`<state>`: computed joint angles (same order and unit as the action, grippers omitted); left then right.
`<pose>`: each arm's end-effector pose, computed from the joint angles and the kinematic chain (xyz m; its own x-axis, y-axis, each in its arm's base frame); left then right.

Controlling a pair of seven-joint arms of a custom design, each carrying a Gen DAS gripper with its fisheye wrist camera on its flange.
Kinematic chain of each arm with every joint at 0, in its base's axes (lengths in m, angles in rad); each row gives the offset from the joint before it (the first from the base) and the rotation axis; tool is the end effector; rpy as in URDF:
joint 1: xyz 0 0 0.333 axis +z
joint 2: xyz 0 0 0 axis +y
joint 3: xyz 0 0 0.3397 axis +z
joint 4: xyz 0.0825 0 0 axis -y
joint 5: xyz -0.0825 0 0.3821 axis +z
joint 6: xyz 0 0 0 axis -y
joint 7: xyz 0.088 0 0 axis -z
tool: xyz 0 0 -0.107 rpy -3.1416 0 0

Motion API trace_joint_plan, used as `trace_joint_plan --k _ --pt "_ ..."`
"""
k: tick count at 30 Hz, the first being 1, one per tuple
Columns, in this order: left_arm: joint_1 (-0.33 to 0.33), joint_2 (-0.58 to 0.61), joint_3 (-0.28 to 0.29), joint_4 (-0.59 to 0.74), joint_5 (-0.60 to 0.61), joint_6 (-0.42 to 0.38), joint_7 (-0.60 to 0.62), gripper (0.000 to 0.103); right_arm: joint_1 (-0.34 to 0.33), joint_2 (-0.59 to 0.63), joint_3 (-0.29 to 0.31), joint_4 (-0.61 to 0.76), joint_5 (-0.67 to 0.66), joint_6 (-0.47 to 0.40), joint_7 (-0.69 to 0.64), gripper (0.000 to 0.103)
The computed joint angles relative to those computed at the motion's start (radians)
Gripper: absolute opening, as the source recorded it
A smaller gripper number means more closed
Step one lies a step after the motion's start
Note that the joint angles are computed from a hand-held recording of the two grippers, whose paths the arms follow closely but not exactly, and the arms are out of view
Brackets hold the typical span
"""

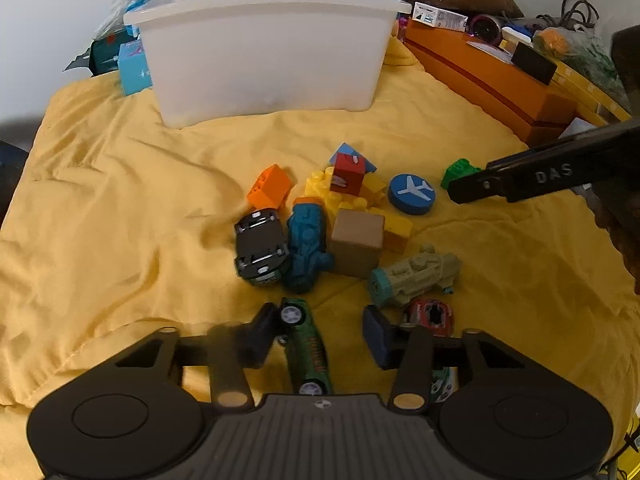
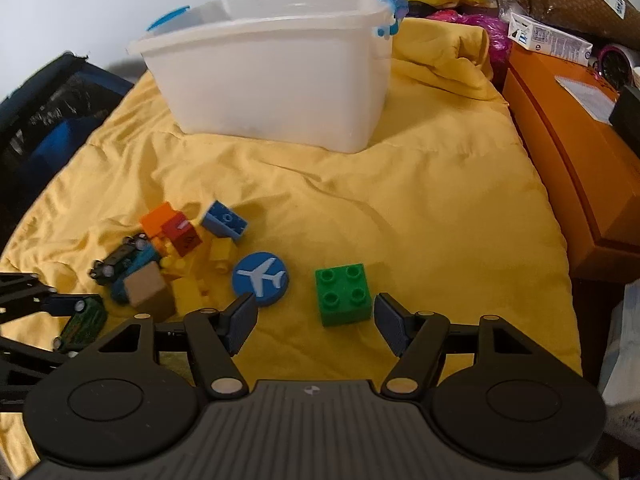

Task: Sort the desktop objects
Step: 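Grasp the green toy car with the left tool while the right tool grasps the green brick, then carry the green car and green brick over the white bin and release both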

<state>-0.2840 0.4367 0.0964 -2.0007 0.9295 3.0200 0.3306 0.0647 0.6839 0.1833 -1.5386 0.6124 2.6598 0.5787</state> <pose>0.6146 -0.1821 0.3066 0.1124 -0.9912 0.0697 -0.7900 -0.1317 -0.5989 0.7413 0.1409 0.3187 0.6543 -0.7497 -0.0993 -0.6437 -0.4833 -0.5934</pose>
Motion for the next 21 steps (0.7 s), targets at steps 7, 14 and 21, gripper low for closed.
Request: trace_joint_plan --k 7,14,21 --pt "0.001 -0.023 0.019 -0.038 0.02 0.027 -0.015 0.029 0.036 0.056 -0.035 0.07 -0.07 -0.015 0.056 0.034" --pt "-0.053 -0.037 0.087 -0.039 0.161 0.068 -0.138 0.02 -0.012 0.035 0.013 0.039 -0.017 -0.009 0.016 0.034" --pt "-0.055 -0.082 0.122 -0.027 0.36 0.064 -0.371 0.02 -0.049 -0.006 0.048 -0.003 0.072 0.009 -0.036 0.034"
